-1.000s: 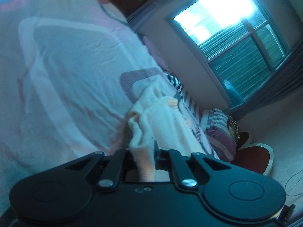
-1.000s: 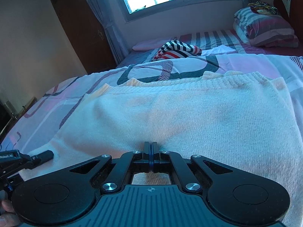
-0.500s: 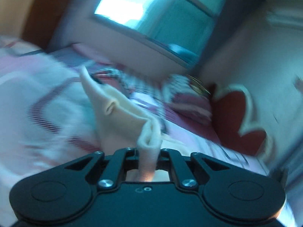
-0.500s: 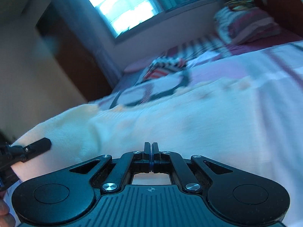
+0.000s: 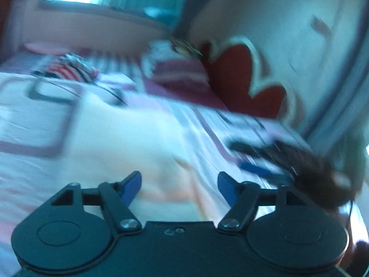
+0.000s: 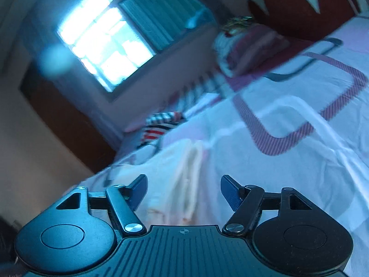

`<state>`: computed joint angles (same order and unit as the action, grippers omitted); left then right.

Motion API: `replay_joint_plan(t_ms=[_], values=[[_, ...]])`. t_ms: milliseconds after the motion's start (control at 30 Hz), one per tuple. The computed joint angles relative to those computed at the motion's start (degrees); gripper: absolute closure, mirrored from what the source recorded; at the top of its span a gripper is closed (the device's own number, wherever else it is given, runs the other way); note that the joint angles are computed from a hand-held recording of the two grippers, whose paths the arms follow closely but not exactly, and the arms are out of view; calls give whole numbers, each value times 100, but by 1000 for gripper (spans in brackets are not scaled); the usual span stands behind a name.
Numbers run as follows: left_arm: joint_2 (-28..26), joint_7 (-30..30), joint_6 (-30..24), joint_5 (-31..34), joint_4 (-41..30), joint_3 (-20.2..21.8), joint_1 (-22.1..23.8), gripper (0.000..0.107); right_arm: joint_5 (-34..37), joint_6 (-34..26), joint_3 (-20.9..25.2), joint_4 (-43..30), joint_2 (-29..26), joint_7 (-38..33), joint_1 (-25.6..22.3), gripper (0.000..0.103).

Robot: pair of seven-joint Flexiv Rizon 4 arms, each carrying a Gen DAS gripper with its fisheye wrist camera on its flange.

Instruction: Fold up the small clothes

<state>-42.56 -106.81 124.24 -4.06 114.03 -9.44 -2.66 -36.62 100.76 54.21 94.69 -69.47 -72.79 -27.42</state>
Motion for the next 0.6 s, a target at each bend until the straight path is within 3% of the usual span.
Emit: replay_joint_plan(t_ms=[67, 167, 300, 467, 533, 600], values=[[36, -74, 158, -374, 73, 289, -70, 36, -83, -132, 163, 2, -78, -74, -53, 42], [51, 130, -291, -920, -64, 636, -164, 40, -53, -480, 286, -59, -121, -293, 40, 50], [-111, 330, -679, -1166, -276, 758, -166, 42, 59, -973, 333, -334, -194, -633, 320, 54], [-278, 606, -1100, -1045, -488, 630, 35, 43, 344, -1518, 125, -605, -103, -816, 670, 54], [-320, 653, -1089, -897, -482, 496, 209, 40, 489, -1498, -140, -609, 59, -790, 848, 55], [-375, 702, -1078, -809, -485, 450, 292, 38, 625, -1544, -82, -650, 34, -919, 845, 55]])
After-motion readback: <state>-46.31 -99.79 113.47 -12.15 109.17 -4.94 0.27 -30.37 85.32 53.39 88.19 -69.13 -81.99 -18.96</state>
